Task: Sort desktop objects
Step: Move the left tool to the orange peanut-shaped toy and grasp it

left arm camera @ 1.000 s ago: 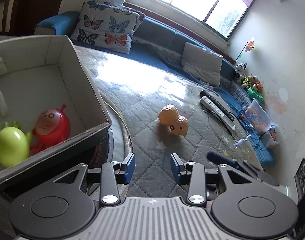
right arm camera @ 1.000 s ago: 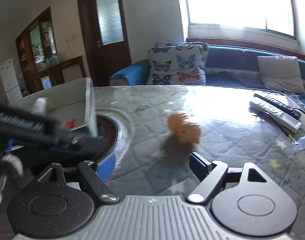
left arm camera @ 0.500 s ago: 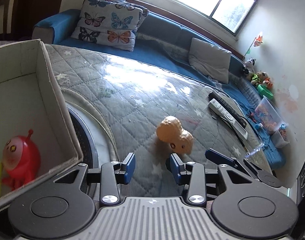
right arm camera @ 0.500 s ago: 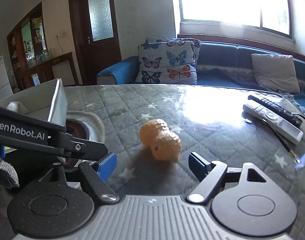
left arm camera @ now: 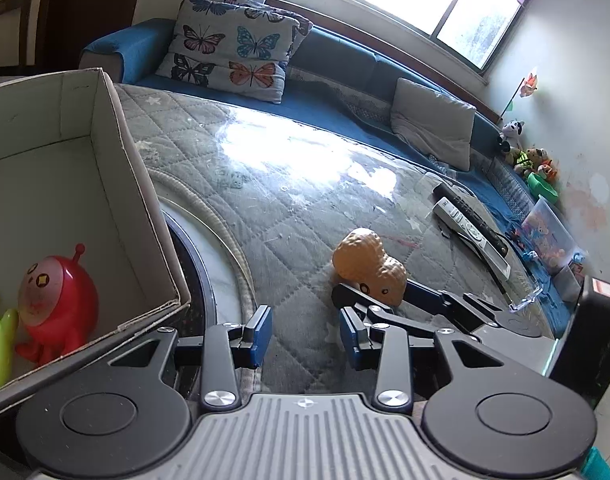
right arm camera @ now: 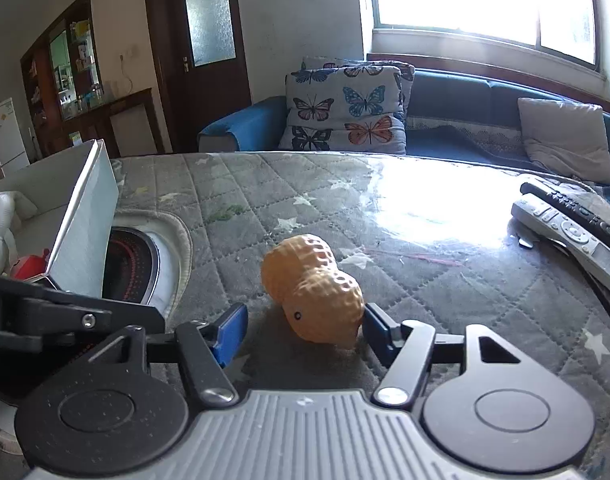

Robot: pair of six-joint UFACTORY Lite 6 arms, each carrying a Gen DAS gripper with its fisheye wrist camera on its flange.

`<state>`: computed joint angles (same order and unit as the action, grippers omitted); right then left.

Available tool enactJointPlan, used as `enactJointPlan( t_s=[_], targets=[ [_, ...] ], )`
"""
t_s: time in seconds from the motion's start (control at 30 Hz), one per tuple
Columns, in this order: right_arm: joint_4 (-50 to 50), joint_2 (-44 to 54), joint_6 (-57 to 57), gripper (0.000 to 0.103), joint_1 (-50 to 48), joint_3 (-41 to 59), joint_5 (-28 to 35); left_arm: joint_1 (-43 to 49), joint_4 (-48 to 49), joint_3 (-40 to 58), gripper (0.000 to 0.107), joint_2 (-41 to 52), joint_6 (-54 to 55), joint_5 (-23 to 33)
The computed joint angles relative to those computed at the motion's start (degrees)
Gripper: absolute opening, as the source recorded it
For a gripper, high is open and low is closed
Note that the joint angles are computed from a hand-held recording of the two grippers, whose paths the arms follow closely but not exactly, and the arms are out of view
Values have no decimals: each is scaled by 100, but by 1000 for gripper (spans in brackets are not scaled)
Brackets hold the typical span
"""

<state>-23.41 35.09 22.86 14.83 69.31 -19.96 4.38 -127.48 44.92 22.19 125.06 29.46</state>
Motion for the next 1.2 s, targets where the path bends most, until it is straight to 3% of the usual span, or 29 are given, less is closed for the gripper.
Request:
enactJointPlan(
  t_s=[0.1,0.2,0.43,0.77,0.93,1.2],
  targets=[
    [-48,31,47,59,-23,51,-5,-9,-99,-145,40,-127,80,15],
    [-386,9,380,42,-73,24,-51,58,-42,-313,40,-292,32,59],
    [-35,-479,40,42,34,-643,-115,400,268,-908,40,-850,-36,205],
    [418,-2506,-500,42,761,-3227,-638,1921,1733,-2105,40,-1756,-194,807],
    [1053,-3433,-815,42,1537,-4306,-737,2997,2918,-2594,40,-2123,-228,1343],
    [3171,-4222,-2045,43,2913,-5111,-805,4368,4497,-2922,40,-2332,-416,2106]
  ],
)
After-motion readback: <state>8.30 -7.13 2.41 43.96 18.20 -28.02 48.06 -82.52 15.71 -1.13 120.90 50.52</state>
